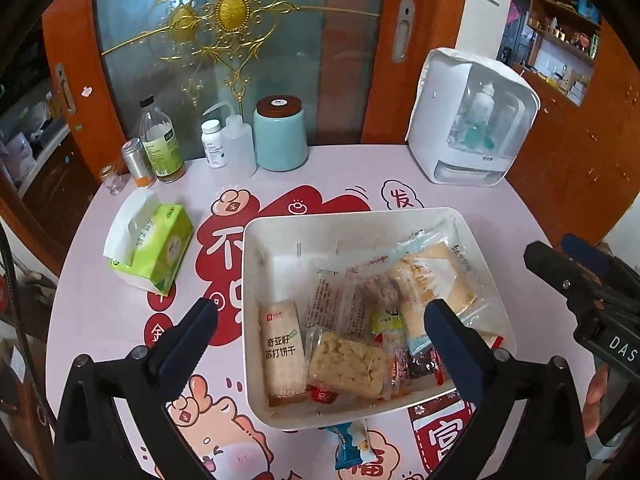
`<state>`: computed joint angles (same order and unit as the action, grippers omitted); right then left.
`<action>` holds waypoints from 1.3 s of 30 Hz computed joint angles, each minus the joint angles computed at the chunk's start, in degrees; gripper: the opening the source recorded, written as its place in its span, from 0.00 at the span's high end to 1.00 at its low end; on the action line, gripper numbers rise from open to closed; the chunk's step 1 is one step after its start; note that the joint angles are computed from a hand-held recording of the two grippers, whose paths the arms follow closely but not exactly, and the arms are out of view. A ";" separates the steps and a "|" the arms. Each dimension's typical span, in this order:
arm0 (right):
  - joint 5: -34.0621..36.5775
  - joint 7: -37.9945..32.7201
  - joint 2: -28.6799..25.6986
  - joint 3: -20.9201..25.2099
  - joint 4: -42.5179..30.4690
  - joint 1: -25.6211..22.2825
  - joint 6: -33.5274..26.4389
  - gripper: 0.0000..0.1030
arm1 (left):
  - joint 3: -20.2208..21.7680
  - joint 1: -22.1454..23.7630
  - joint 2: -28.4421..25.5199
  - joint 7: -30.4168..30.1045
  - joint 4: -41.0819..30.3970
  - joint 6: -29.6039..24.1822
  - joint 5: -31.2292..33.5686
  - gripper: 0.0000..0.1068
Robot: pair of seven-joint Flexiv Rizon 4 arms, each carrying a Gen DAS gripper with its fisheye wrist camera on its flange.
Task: Organize snacks
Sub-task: 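Carry both snacks over the white tray and release them inside, then grasp the blue wrapper with the left tool while the right tool grasps the red packet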
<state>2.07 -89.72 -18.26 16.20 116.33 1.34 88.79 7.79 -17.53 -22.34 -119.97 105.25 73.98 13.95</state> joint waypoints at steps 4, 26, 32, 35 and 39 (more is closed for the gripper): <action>0.51 -0.62 1.07 0.28 0.98 -0.67 0.52 0.21 | 0.48 -0.54 0.95 -1.14 0.48 0.44 0.93 0.04; -8.59 5.48 4.33 -0.53 20.87 -4.51 13.36 0.06 | 2.80 -9.91 6.59 -26.91 7.39 -1.46 27.11 0.04; -11.69 7.61 -0.68 -3.23 22.26 -2.42 13.18 0.06 | -0.48 -7.28 0.91 -25.83 8.97 -0.90 23.31 0.04; -12.94 8.27 -3.73 -4.52 21.61 -0.62 13.67 0.06 | -0.33 -6.70 -3.25 -25.41 8.83 0.09 19.65 0.04; -13.91 10.35 -8.30 -4.59 18.82 0.17 12.57 0.06 | -1.63 -4.30 -7.56 -21.72 9.81 2.80 11.69 0.04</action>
<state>-11.84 -79.37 -26.55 11.62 135.15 1.51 101.36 6.16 -21.83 -29.91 -141.69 115.06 76.78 25.63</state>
